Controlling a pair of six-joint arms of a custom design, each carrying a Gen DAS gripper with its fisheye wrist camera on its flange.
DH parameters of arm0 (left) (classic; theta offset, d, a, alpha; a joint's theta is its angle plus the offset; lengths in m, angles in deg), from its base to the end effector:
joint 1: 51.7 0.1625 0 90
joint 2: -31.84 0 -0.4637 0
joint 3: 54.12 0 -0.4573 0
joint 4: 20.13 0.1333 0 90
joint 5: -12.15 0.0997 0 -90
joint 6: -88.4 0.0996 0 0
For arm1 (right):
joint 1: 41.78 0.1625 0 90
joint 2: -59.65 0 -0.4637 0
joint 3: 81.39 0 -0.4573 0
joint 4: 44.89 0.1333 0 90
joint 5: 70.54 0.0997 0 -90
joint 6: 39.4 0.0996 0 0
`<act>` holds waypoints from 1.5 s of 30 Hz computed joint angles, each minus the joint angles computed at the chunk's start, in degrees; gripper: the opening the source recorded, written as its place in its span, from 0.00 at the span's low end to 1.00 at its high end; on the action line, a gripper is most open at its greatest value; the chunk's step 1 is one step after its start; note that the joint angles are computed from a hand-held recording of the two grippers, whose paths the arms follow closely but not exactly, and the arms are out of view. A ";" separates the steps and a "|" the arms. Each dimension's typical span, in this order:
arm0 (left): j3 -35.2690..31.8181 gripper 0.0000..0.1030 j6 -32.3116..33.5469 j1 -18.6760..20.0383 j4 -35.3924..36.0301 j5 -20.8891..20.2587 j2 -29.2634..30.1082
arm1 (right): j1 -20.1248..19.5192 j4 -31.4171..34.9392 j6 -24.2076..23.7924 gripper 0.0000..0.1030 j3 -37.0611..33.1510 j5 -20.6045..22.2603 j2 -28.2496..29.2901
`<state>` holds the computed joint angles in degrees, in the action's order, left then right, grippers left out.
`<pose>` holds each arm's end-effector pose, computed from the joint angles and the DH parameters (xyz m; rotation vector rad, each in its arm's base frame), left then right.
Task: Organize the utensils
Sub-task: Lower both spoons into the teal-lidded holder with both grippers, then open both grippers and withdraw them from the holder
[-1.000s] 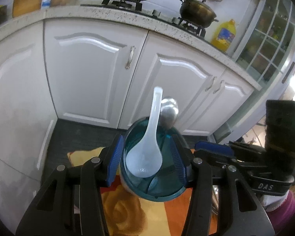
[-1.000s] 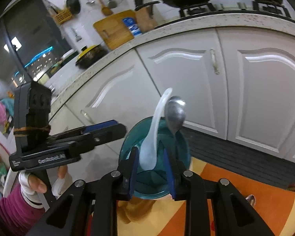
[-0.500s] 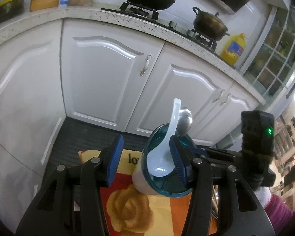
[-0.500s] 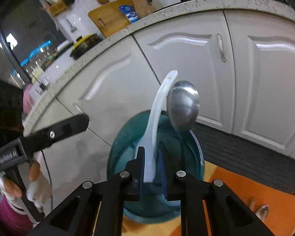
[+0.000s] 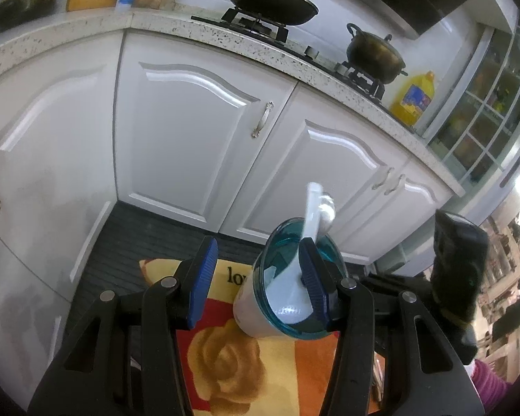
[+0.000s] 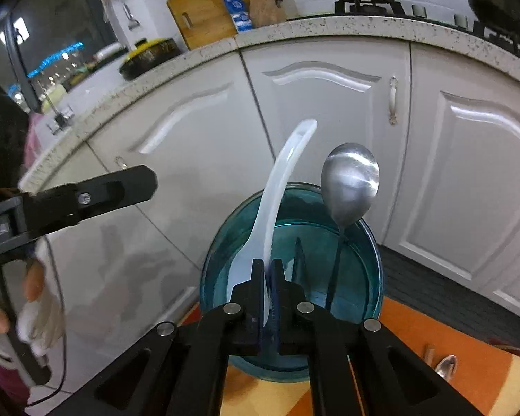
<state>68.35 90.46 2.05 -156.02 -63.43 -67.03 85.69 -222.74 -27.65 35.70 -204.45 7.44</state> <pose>-0.1542 -0.4777 0.3861 0.8967 2.8051 -0.6639 0.4148 -0.4356 0.0877 0.3521 -2.4499 0.8698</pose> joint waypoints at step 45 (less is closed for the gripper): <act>7.92 0.57 -4.63 -5.49 0.54 8.83 -6.78 | 6.84 -9.01 -2.41 0.31 12.24 -2.98 -7.54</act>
<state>76.27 85.83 -3.45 -155.48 -54.60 -73.81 92.53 -231.74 -30.06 47.95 -207.43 -0.11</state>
